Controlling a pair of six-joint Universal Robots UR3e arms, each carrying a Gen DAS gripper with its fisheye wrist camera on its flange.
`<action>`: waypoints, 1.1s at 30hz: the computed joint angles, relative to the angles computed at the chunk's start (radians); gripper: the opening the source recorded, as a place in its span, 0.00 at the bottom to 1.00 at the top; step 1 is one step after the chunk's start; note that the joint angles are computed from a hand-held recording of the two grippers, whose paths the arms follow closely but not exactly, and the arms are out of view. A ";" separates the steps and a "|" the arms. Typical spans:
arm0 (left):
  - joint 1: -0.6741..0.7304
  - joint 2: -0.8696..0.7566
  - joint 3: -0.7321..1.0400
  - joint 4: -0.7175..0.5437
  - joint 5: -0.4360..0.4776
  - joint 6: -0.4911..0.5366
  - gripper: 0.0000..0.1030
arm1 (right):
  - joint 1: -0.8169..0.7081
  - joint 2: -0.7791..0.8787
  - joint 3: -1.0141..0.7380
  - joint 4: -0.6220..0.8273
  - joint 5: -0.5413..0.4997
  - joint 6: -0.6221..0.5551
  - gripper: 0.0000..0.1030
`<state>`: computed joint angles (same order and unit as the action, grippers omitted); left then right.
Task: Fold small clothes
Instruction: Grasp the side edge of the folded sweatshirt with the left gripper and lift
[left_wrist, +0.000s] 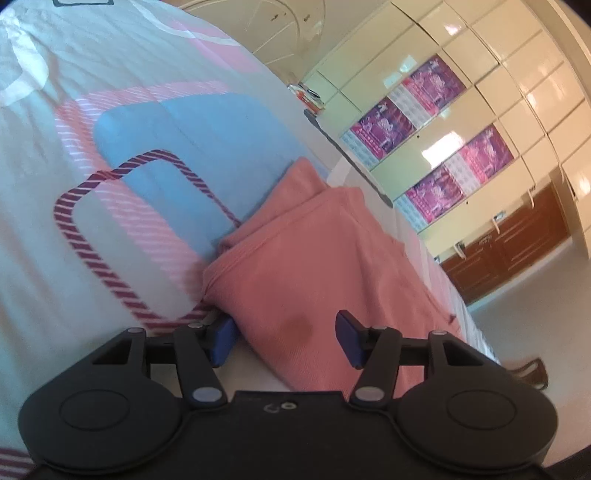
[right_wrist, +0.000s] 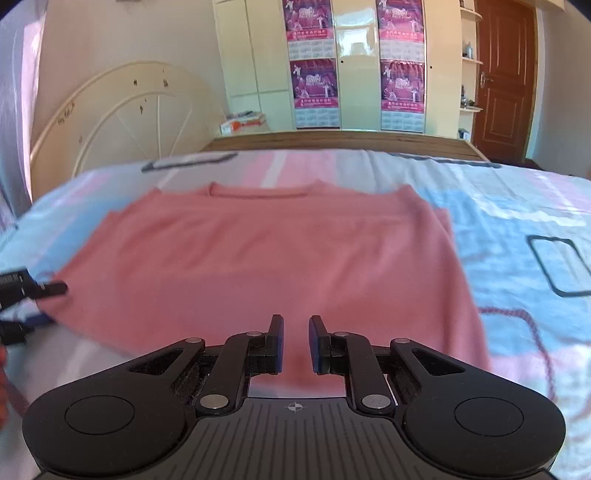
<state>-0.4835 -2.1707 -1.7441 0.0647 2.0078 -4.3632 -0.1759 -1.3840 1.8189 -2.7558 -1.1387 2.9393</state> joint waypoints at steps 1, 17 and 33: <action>0.008 -0.009 0.001 0.018 -0.005 -0.001 0.54 | 0.016 0.031 -0.037 -0.003 -0.006 0.020 0.15; 0.072 -0.080 -0.008 0.157 -0.032 -0.066 0.16 | 0.238 0.499 -0.681 0.186 -0.108 0.211 0.15; 0.059 -0.127 -0.046 0.290 0.008 -0.099 0.14 | 0.256 0.559 -0.746 0.263 -0.158 0.098 0.15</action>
<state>-0.4248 -2.2977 -1.7904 0.3552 2.0160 -4.4621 0.0804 -0.8254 1.0729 -2.4926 -1.2965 3.0373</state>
